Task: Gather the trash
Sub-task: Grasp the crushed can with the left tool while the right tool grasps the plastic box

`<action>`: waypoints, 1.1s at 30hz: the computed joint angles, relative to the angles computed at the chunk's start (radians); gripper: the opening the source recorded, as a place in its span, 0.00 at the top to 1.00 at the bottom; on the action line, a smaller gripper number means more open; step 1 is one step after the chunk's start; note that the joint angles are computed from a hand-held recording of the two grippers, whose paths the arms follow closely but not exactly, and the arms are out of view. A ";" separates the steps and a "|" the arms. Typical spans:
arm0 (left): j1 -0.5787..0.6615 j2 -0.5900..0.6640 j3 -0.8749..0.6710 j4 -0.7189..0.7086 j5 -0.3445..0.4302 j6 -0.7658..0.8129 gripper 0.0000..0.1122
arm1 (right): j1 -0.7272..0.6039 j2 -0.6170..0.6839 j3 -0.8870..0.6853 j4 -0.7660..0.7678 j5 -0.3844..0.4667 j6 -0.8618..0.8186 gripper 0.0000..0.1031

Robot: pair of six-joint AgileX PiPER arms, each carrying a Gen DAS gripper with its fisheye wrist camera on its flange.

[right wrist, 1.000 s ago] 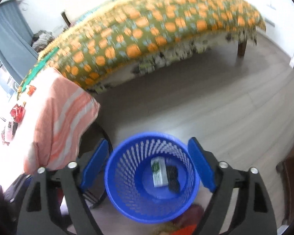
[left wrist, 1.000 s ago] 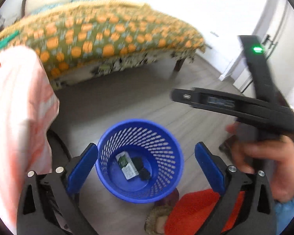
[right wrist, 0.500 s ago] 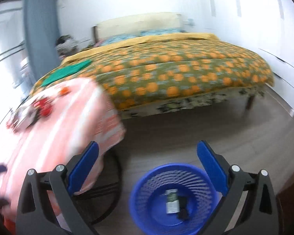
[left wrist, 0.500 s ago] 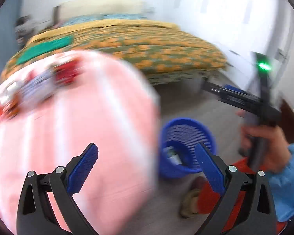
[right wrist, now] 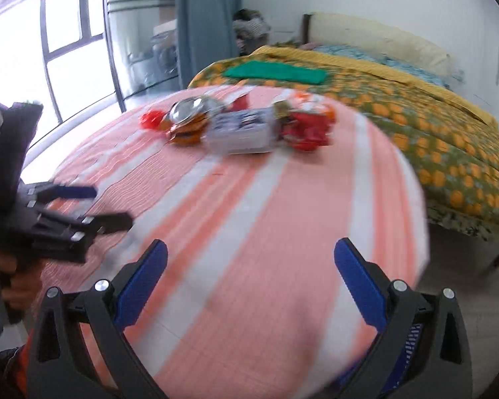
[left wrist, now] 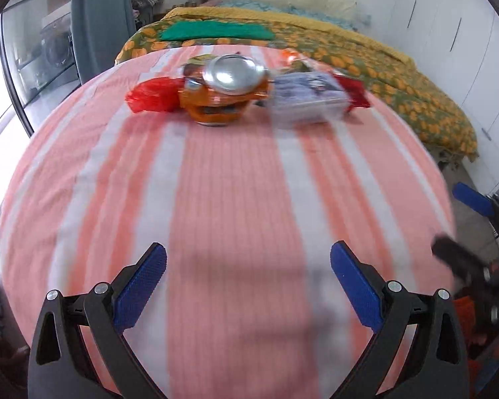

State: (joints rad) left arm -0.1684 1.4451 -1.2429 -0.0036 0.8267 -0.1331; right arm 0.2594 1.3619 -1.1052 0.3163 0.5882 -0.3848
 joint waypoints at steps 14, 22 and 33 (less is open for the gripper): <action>0.070 0.508 -0.620 0.016 0.138 0.073 0.13 | 0.022 -0.087 0.124 0.065 -0.082 -0.039 0.05; 0.065 0.614 -0.789 0.045 0.198 0.066 0.22 | -0.043 -0.138 0.181 0.186 -0.103 -0.157 0.05; 0.099 0.354 -0.412 -0.058 0.071 0.158 0.35 | -0.098 -0.169 0.207 0.201 -0.098 -0.194 0.05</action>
